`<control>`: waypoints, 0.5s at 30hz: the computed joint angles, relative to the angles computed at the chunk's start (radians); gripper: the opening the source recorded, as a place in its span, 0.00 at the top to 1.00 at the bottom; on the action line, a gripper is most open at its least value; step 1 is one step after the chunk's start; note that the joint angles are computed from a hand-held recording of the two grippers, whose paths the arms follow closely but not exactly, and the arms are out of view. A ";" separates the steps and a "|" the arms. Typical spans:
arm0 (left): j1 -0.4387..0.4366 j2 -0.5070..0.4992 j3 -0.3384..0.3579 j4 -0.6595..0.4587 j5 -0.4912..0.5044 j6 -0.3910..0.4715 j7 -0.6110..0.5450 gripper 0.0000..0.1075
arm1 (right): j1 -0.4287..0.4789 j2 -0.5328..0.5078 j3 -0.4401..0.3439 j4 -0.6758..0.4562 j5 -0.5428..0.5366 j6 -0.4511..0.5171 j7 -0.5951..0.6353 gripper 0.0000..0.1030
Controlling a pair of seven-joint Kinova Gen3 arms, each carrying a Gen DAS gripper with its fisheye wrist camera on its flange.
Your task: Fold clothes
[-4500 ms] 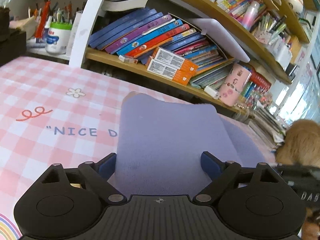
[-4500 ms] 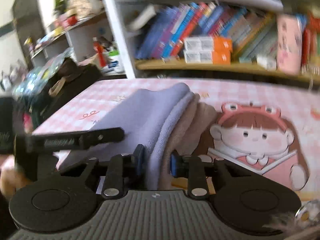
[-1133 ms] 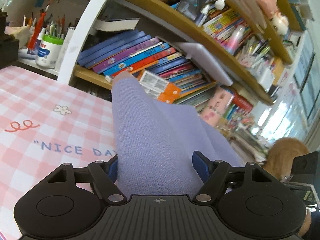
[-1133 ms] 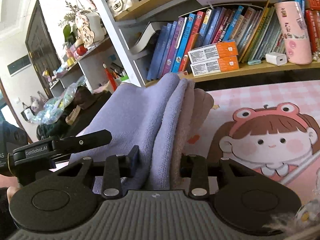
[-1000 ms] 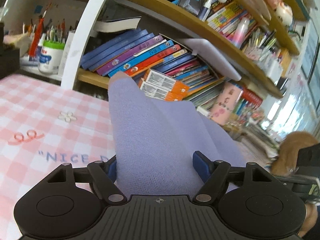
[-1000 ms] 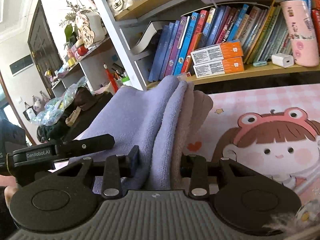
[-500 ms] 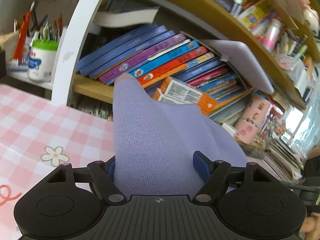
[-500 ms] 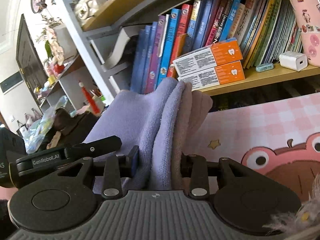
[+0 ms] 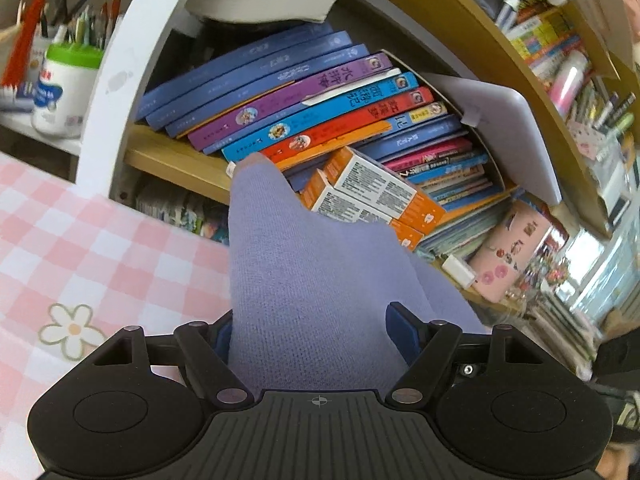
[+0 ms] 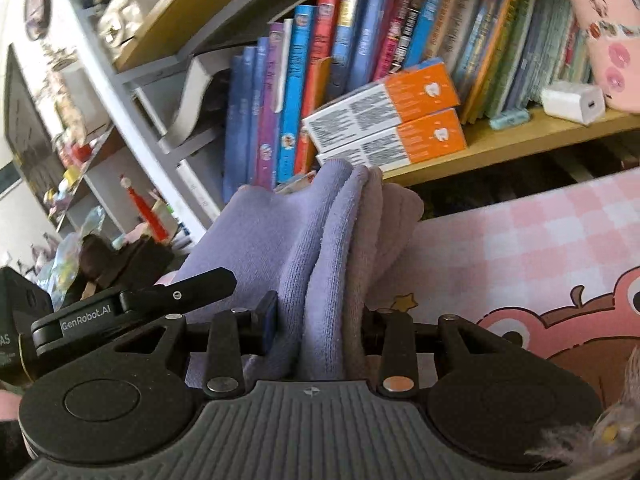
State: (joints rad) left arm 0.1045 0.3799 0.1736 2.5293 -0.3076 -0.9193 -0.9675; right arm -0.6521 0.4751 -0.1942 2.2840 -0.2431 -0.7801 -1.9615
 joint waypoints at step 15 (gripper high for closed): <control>-0.091 0.062 0.040 -0.066 -0.120 0.048 0.141 0.28 | 0.066 0.052 -0.007 0.006 0.063 -0.058 -0.094 0.55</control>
